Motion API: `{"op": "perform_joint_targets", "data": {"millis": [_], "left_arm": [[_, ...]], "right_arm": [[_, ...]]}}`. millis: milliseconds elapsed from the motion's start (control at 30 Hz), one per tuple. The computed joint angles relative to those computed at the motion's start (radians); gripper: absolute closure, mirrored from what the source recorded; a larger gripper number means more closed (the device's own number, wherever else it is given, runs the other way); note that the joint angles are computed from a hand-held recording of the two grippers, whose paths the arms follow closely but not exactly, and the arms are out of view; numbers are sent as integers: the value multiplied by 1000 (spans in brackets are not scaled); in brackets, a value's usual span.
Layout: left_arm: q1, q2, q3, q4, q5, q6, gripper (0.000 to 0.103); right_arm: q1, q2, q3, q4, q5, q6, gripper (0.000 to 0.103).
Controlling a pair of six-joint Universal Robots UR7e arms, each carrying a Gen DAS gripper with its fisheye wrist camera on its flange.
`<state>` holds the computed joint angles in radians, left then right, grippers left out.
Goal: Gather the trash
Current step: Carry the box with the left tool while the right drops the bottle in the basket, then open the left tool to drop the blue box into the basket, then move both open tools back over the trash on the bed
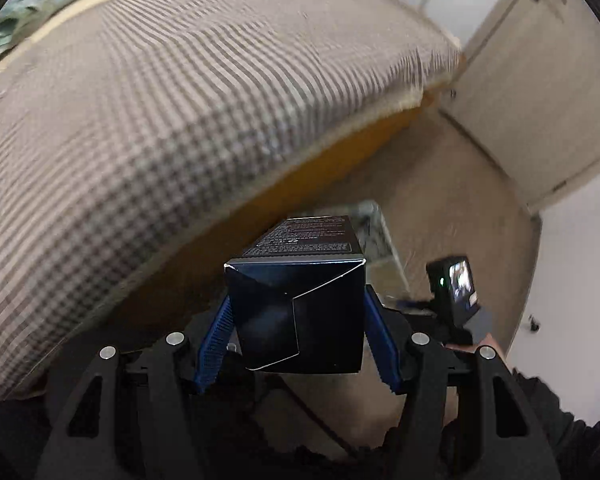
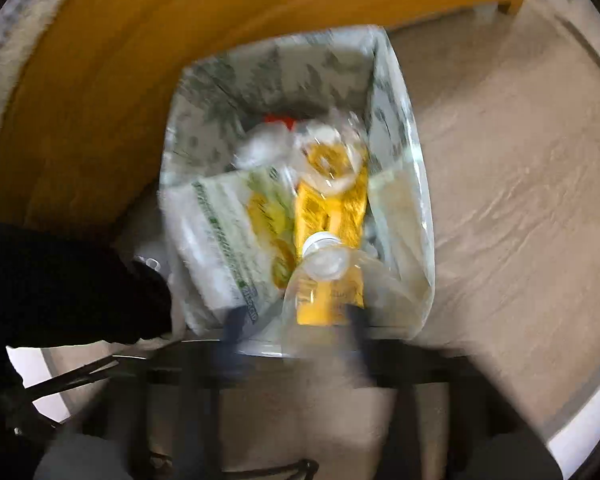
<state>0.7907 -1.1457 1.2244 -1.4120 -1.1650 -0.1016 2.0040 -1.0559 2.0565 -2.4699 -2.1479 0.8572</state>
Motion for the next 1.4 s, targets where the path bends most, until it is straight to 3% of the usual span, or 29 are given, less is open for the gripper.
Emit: {"op": "perform_joint_targets", "data": {"millis": [67, 200, 400, 467, 567, 667, 767, 833, 967, 1200, 1400], "left_arm": [[-9, 37, 3, 21, -5, 24, 44], [-21, 115, 14, 70, -10, 80, 44], [-51, 217, 85, 101, 1, 165, 44], [-63, 248, 133, 77, 58, 212, 44], [-46, 300, 141, 117, 25, 234, 44], [-48, 316, 209, 95, 57, 231, 43], [-39, 341, 258, 109, 42, 257, 41], [-38, 347, 307, 88, 82, 241, 41], [-41, 337, 326, 56, 94, 272, 26], [-36, 311, 189, 95, 20, 218, 23], [-37, 267, 51, 88, 35, 248, 23]], "right_arm": [[-1, -38, 60, -121, 5, -9, 39], [18, -146, 143, -205, -50, 50, 39], [51, -293, 210, -137, -152, 168, 37], [54, -325, 227, -119, -164, 203, 37], [60, -347, 248, -119, -167, 233, 37], [54, -334, 257, -137, -148, 238, 37], [43, -309, 256, -159, -114, 229, 37], [40, -291, 245, -161, -97, 209, 37], [39, -250, 205, -138, -78, 179, 37], [60, -211, 123, -111, -100, 152, 37], [88, -170, 17, 44, -98, 110, 37]]}}
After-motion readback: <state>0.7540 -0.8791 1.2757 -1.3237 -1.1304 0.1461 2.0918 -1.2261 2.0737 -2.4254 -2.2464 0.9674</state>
